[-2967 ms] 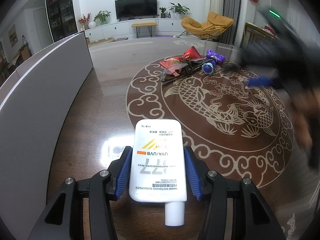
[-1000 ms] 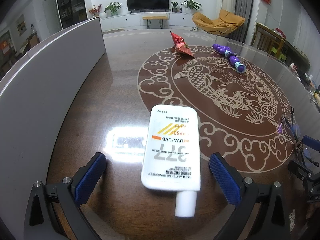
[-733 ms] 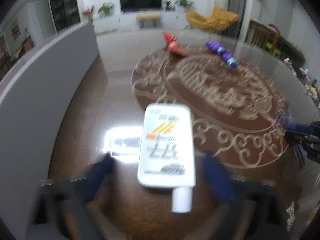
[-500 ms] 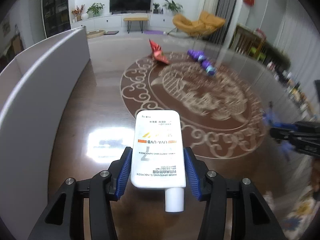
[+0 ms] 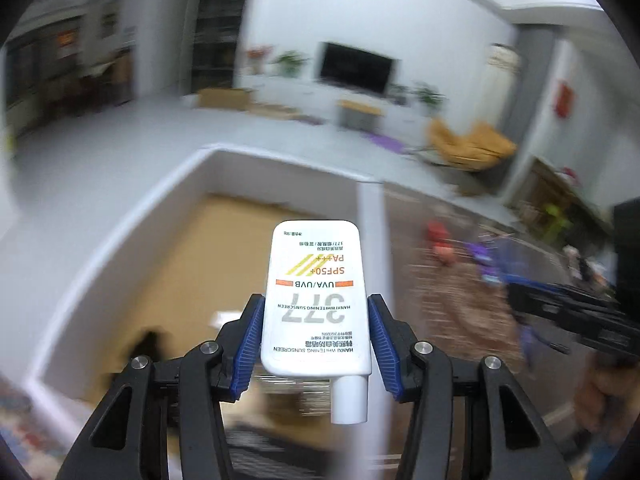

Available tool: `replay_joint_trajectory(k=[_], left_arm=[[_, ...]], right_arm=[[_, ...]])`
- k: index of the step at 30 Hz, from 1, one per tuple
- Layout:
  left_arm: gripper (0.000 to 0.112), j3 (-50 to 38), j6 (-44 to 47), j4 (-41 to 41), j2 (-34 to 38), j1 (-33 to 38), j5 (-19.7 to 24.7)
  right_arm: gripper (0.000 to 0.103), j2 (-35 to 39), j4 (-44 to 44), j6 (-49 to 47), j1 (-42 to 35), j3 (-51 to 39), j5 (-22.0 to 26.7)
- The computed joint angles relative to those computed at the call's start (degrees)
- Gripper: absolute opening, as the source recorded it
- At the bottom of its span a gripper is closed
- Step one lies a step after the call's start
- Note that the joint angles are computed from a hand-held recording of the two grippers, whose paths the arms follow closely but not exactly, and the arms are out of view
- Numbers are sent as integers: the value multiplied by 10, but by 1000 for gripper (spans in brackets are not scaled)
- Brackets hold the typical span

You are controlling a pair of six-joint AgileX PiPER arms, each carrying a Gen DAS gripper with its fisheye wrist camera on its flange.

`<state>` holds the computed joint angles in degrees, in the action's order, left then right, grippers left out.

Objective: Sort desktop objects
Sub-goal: 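Carry the sunscreen tube and eyeglasses over the white bin with both tools, then open both tools over the bin and bring them back over the table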

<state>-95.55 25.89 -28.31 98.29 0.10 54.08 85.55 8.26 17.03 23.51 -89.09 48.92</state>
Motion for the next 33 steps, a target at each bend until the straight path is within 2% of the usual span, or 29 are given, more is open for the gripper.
replay_joint_trajectory(k=[1, 3, 6, 8, 9, 10, 11, 13, 15, 16, 17, 18, 19, 21, 23, 24, 25, 27, 28, 29, 31, 33], left_arm=[[51, -17, -4, 9, 18, 19, 8], [51, -50, -18, 40, 59, 50, 21], [51, -70, -23, 74, 105, 66, 30], [51, -87, -38, 103, 136, 64, 42], [52, -81, -50, 121, 142, 60, 33], [53, -53, -55, 129, 133, 56, 16], [55, -42, -55, 130, 132, 54, 5], [67, -15, -49, 120, 119, 50, -21], [68, 26, -42, 110, 90, 41, -64], [68, 47, -39, 104, 74, 33, -82], [68, 63, -36, 95, 58, 24, -95], [68, 73, -26, 79, 42, 13, -100], [68, 90, -13, 60, 20, 0, -106], [70, 125, 24, 13, -30, -32, -104], [78, 159, 61, -34, -78, -73, -96], [90, 175, 71, -52, -98, -107, -98], [101, 189, 78, -64, -113, -136, -102], [103, 231, 80, -81, -135, -212, -131], [103, 239, 66, -73, -126, -251, -144], [103, 249, 39, -49, -113, -294, -161], [103, 245, -63, 39, -52, -380, -213], [103, 209, -165, 127, 37, -433, -246]], right_arm=[[27, 41, 19, -1, 22, -37, -12], [27, 103, 25, 6, 53, -101, -6], [28, 195, 32, 13, 94, -180, 6], [32, 248, 31, 19, 112, -219, 15], [46, 273, 32, 16, 116, -244, 28], [55, 289, 30, 16, 120, -253, 32], [67, 289, 27, 19, 123, -239, 18], [71, 248, 32, 17, 119, -161, -48], [76, 185, 24, 11, 112, -69, -111], [79, 154, -11, 32, 114, -30, -139], [89, 124, -68, 75, 120, 9, -165], [94, 81, -125, 117, 123, 66, -195], [102, 31, -183, 153, 115, 124, -207], [103, -49, -297, 248, 102, 223, -206], [103, -114, -387, 338, 78, 316, -190], [103, -144, -400, 355, 54, 360, -182], [103, -177, -390, 349, 16, 407, -172], [103, -225, -332, 278, -91, 477, -159], [103, -245, -324, 256, -148, 511, -137], [103, -262, -297, 211, -206, 535, -138], [103, -289, -260, 125, -320, 572, -133], [103, -288, -218, 43, -398, 591, -152]])
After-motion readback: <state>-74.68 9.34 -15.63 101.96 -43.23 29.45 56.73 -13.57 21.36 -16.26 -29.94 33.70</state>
